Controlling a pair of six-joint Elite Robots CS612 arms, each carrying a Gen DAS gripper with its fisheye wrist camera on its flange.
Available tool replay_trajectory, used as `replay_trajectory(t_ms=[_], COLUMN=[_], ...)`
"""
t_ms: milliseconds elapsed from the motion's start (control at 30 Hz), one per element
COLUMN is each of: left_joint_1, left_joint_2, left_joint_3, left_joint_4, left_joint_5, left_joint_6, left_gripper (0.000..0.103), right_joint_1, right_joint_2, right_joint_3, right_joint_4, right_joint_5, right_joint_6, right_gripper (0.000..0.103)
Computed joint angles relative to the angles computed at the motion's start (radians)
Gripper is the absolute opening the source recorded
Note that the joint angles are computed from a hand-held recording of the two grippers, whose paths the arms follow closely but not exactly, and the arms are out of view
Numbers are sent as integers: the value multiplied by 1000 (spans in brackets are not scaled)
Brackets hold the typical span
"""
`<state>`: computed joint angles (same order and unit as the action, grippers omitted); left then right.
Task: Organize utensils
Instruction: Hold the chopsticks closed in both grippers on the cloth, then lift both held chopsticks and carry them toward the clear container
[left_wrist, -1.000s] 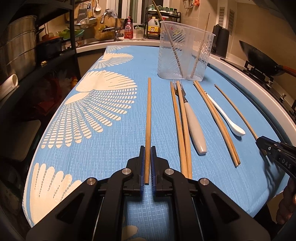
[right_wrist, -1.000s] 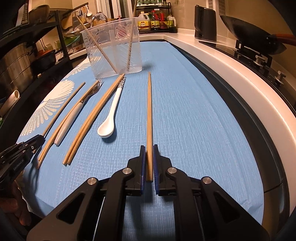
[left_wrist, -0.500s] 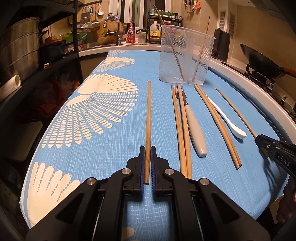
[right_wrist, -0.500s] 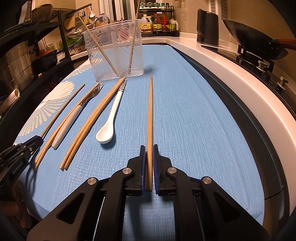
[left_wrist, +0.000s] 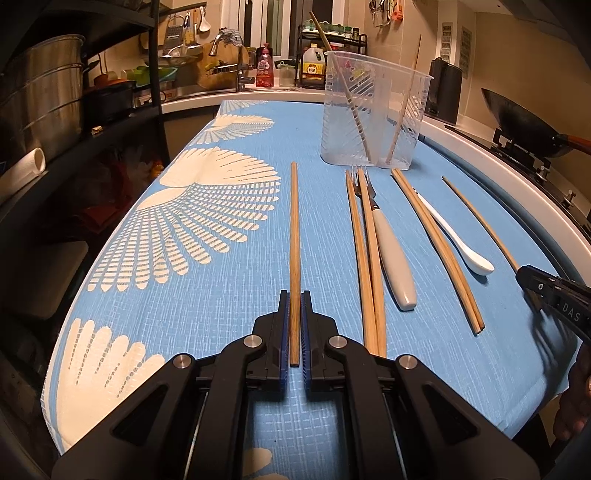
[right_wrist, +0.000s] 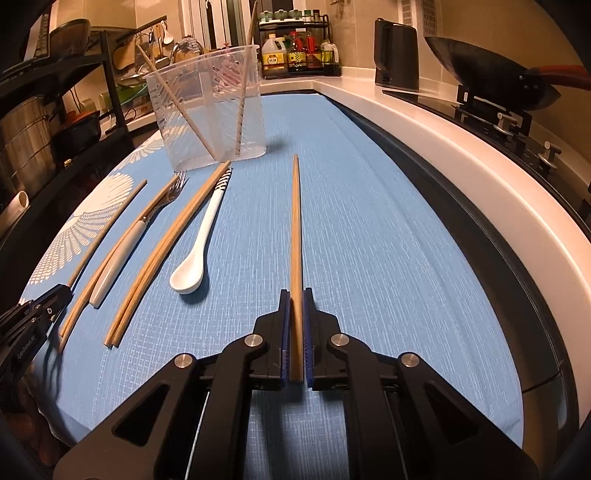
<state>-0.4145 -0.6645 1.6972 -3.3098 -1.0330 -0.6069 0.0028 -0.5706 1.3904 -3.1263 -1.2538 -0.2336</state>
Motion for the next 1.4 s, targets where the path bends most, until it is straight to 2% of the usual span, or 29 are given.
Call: replay_trajectory(t_ms=[900, 1400], left_joint_1=[-2, -20], left_joint_2=[0, -15], left_joint_3=[-6, 26], left_joint_4=[8, -125], left_joint_5=[10, 87], left_joint_6=[13, 83], left_gripper=[6, 6], right_joint_1=[-2, -13], right_joint_2=[-3, -51], right_joint_3=[0, 65], right_joint_4=[4, -109], right_joint_5=[11, 25], right_joint_6=[8, 0], right_gripper=[7, 7])
